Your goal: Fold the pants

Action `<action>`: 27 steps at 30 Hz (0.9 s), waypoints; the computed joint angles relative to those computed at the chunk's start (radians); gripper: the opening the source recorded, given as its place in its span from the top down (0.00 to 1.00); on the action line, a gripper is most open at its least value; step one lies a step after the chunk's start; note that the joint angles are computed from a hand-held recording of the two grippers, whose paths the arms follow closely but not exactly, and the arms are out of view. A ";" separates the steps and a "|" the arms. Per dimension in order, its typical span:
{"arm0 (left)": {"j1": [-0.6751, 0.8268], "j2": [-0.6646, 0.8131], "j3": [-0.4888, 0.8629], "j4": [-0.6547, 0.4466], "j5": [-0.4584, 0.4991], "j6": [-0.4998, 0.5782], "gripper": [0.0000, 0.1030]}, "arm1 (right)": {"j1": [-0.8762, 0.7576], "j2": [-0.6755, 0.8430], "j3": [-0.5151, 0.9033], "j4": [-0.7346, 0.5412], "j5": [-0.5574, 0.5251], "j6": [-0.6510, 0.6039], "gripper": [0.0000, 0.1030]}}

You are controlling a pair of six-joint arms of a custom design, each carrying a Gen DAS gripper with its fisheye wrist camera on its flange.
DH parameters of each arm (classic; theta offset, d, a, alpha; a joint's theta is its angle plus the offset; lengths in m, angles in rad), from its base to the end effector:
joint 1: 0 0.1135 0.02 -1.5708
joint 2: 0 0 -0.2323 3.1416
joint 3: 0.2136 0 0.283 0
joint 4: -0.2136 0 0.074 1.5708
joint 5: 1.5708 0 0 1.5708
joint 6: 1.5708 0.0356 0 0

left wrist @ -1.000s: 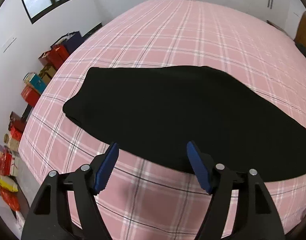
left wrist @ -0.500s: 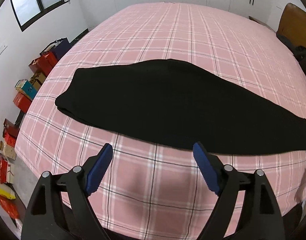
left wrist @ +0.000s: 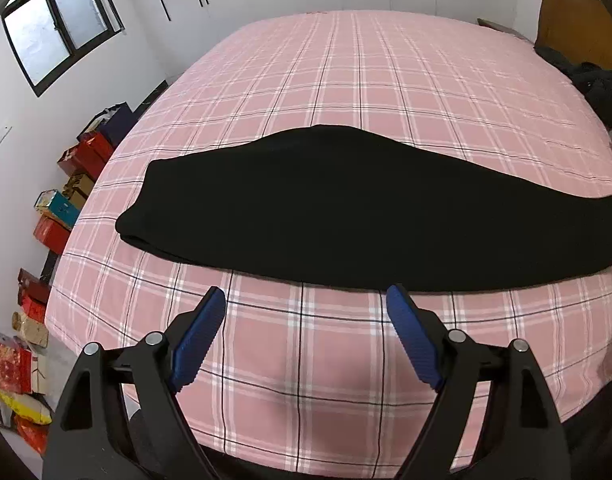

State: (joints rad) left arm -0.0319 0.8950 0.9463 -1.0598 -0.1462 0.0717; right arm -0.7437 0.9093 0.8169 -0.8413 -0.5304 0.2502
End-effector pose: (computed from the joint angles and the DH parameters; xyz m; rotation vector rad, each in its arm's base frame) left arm 0.2061 -0.0014 0.2764 0.0790 2.5746 0.2033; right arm 0.1745 -0.1360 0.2468 0.9431 2.1841 0.4332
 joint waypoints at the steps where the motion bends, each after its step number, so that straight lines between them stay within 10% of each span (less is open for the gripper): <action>1: 0.010 -0.002 0.002 -0.004 0.007 0.008 0.21 | 0.048 -0.018 0.032 -0.025 0.019 0.010 0.88; 13: 0.328 -0.050 -0.011 0.014 0.170 0.243 0.19 | 0.979 0.162 0.423 -0.097 0.569 0.239 0.88; 27: 0.732 0.034 -0.015 0.099 0.338 0.516 0.19 | 1.429 0.801 0.799 -0.024 0.656 0.347 0.88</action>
State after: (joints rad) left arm 0.7002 0.9290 0.9311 -0.9607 0.1914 0.5876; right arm 0.6850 1.7103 1.6162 -0.8657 0.1255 0.5976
